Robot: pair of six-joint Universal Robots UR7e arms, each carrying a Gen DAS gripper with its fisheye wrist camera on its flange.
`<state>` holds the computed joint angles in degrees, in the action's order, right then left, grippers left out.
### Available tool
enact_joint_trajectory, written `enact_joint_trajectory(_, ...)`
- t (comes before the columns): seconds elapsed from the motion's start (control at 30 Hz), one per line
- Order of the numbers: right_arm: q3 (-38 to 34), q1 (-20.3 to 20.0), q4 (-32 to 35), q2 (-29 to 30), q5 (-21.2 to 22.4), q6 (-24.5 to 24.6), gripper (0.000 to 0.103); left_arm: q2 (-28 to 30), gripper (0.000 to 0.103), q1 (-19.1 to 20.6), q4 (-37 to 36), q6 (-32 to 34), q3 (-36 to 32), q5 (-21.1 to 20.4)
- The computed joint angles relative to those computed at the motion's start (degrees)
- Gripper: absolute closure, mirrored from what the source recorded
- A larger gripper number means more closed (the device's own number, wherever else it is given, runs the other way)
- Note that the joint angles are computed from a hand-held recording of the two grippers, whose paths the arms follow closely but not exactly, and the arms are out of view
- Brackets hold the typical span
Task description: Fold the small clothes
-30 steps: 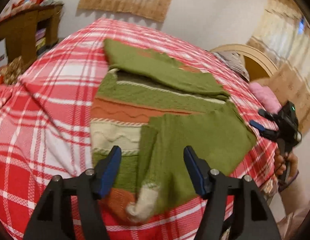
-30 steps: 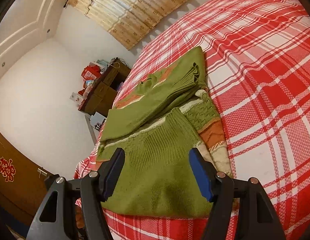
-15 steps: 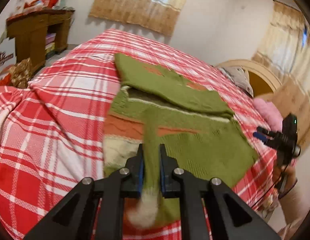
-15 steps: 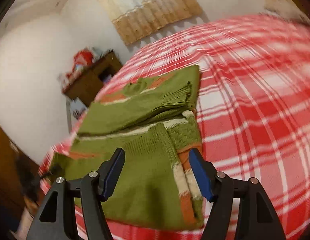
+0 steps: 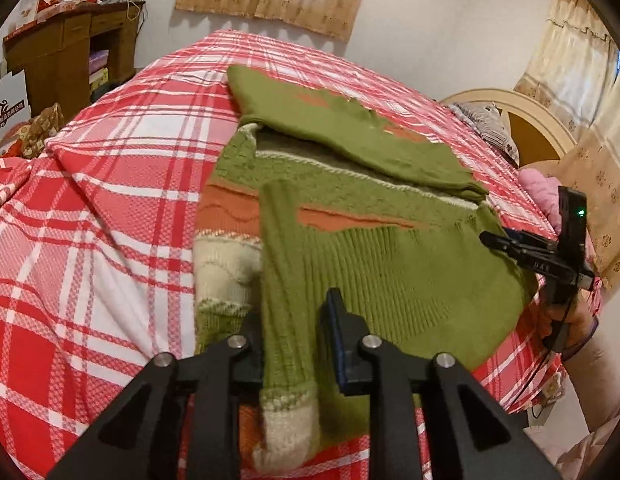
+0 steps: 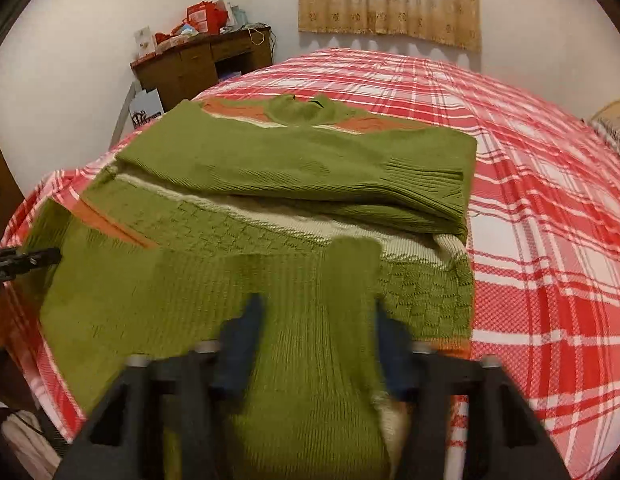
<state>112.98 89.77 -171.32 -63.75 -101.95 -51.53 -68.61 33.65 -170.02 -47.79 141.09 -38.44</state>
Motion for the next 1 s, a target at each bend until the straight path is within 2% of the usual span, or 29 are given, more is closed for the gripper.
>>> enact_joint_trajectory(0.03,-0.1,-0.2,1.3,-0.7,0.3,1.4,0.087,0.0,0.085,-0.1,-0.4,0.3,0.1,0.1)
enact_joint_trajectory(0.07,0.1,-0.3,1.9,-1.4,0.9,2.5,0.09,0.0,0.098,-0.3,-1.0,0.5,0.2,0.3)
enact_joint_trajectory(0.23,2.0,-0.6,3.6,-6.7,6.2,6.8,0.091,-1.0,0.097,-1.9,-1.5,0.8,-0.3,2.7)
enact_joint_trajectory(0.4,2.2,1.5,-0.1,-8.8,8.9,8.4,0.091,-0.5,0.097,-1.6,-3.8,5.2,-3.6,5.3)
enact_joint_trajectory(0.53,0.3,3.9,-5.1,-6.7,7.0,7.2,0.091,0.6,0.097,-0.1,-5.1,9.4,-7.8,7.5)
enact_joint_trajectory(0.73,-4.0,5.3,-8.1,-2.9,5.3,9.6,0.091,3.9,0.097,3.5,-5.2,12.8,-14.1,10.7)
enact_joint_trajectory(0.87,-8.1,6.2,-8.1,0.2,4.2,10.1,0.091,6.4,0.097,6.1,-7.5,16.3,-18.0,11.3)
enact_joint_trajectory(1.0,-12.7,7.0,-7.7,4.2,1.7,8.5,0.092,8.6,0.097,8.7,-9.7,20.6,-22.2,10.7)
